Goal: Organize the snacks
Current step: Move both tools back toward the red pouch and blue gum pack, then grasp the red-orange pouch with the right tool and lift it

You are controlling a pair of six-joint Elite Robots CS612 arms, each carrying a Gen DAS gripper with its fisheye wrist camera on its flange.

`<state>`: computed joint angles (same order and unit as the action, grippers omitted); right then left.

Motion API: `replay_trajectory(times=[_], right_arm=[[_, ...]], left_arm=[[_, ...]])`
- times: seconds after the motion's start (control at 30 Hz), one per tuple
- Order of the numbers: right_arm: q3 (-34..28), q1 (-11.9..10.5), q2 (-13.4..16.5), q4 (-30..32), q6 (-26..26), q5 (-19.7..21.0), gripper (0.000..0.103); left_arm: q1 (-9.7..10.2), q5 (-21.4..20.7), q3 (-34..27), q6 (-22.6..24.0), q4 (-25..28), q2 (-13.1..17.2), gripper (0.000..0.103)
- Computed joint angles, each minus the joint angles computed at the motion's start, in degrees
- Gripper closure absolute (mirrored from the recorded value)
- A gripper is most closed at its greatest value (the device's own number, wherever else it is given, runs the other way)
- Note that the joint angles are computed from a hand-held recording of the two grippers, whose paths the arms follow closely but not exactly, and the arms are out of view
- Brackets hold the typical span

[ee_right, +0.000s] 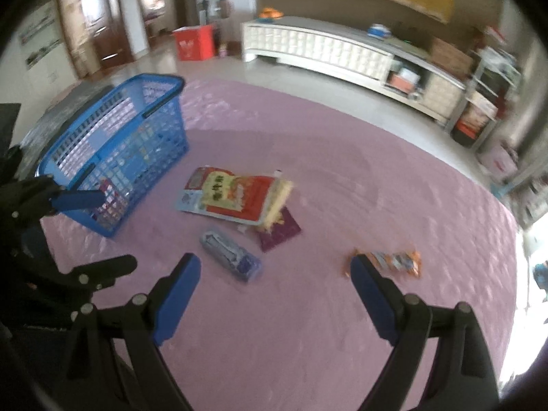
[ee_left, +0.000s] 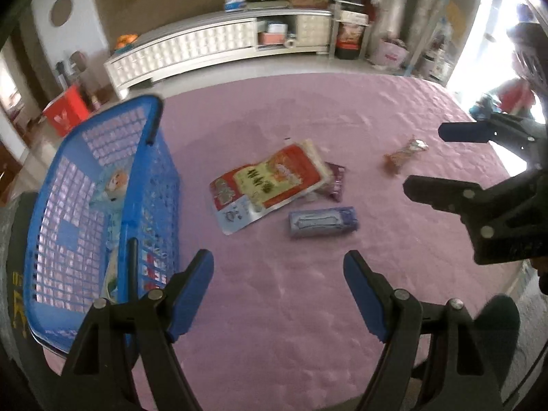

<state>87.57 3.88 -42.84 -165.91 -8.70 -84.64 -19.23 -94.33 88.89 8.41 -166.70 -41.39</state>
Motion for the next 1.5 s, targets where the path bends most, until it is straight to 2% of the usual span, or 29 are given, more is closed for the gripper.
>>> replay_trajectory(times=[0.1,0.17,0.27,0.33,0.43,0.6,0.7,0.77,0.87,0.97,1.03,1.13,1.2,1.33,1.5], right_arm=[[-1.84,-0.08,1.49,0.94,-6.95,0.96,0.011],[-3.26,-0.01,2.67,0.88,-14.28,1.39,0.011],[-5.78,-0.18,4.14,2.93,-21.94,3.84,0.011],[-7.94,-0.39,5.2,5.88,-26.31,6.34,0.011],[-11.02,-0.69,6.76,10.47,-33.17,8.43,0.011],[-15.85,-1.2,9.11,17.56,-40.9,11.97,0.011],[-19.1,-0.67,10.79,21.5,-46.57,11.74,0.011],[-21.45,-0.4,12.08,23.96,-47.96,12.46,0.011],[-25.27,0.12,14.07,28.6,-50.08,13.27,0.011],[-27.88,1.08,15.62,30.96,-54.49,10.94,0.011],[-29.84,1.4,16.57,32.95,-55.34,10.99,0.011],[-32.16,1.79,17.78,35.22,-56.16,11.18,0.011],[-34.1,2.03,18.75,38.48,-57.02,10.42,0.025],[-32.38,1.75,18.03,36.62,-56.08,12.61,0.039],[-27.09,1.22,16.1,30.54,-51.09,14.52,0.04]], left_arm=[[0.24,0.26,-0.5,-6.13,-1.58,1.07,0.027],[-0.19,2.86,-0.04,-9.13,-4.42,1.5,0.027],[-1.07,5.64,-0.01,-9.84,-5.21,1.9,0.027],[-1.25,4.32,-0.55,-9.23,-3.9,2.15,0.027],[-1.92,4.88,-1.18,-8.33,-2.23,2.73,0.027],[-1.54,2.71,-3.47,-10.46,3.16,4.25,0.027],[-1.31,2.4,-4.78,-10.31,4.54,5.1,0.027],[-1.3,3.12,-5.7,-10.03,5.87,5.64,0.027],[-0.72,1.45,-7.09,-10.31,8.55,6.23,0.027],[-0.87,3.21,-7.41,-9.37,8.61,6.51,0.027],[-1.02,4.66,-7.78,-8.9,8.93,6.76,0.027],[-0.73,3.85,-8.85,-9.65,10.38,7.31,0.027],[-0.7,4.36,-8.95,-9.76,10.42,7.49,0.027],[-0.32,5.18,-9.08,-9.55,10.56,7.66,0.027],[0.24,5.57,-9.43,-9.21,10.31,8.05,0.027]])
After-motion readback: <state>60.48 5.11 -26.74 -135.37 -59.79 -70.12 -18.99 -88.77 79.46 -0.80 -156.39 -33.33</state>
